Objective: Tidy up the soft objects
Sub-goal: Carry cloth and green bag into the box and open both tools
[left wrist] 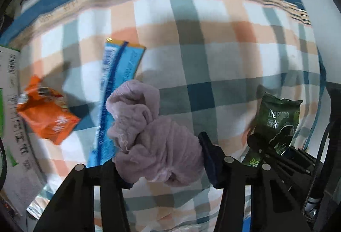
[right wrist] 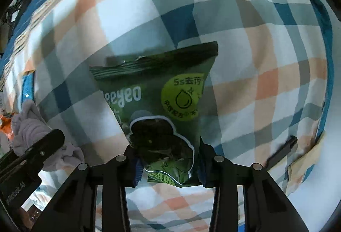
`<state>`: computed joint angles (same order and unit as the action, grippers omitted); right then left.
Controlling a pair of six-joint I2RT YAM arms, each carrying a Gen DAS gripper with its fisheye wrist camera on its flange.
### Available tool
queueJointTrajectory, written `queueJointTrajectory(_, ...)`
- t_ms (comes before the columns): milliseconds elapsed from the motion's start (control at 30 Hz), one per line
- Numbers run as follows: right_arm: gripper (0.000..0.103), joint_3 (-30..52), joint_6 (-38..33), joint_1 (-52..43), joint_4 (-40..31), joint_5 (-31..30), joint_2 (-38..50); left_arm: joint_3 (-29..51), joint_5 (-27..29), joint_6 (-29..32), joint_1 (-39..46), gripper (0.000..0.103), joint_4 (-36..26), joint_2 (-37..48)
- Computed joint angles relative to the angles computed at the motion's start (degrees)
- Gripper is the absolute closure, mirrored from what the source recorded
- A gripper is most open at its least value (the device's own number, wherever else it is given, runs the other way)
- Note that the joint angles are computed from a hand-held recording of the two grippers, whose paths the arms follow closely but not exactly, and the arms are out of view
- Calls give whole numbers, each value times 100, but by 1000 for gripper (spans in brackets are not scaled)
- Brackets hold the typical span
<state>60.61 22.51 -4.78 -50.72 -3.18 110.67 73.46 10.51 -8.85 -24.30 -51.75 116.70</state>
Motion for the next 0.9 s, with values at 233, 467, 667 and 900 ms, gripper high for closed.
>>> queueJointTrajectory(233, 63, -394, 324, 358, -438, -308, -1402, -867, 61, 464, 232, 57, -370, -1805)
queueJointTrajectory(467, 63, 75, 1317, 1621, -1289, -606, -2597, -934, 367, 1857, 1561, 57, -1599, -3208)
queueJointTrajectory(667, 63, 1152, 2734, 3390, -1497, -661, -2511, -229, 512, 3519, 3541, 57, -2663, -3189)
queueJointTrajectory(900, 64, 3439, 3664, 4974, -1509, -622, -843, 1549, 341, 5131, 5738, 57, -3392, -2085)
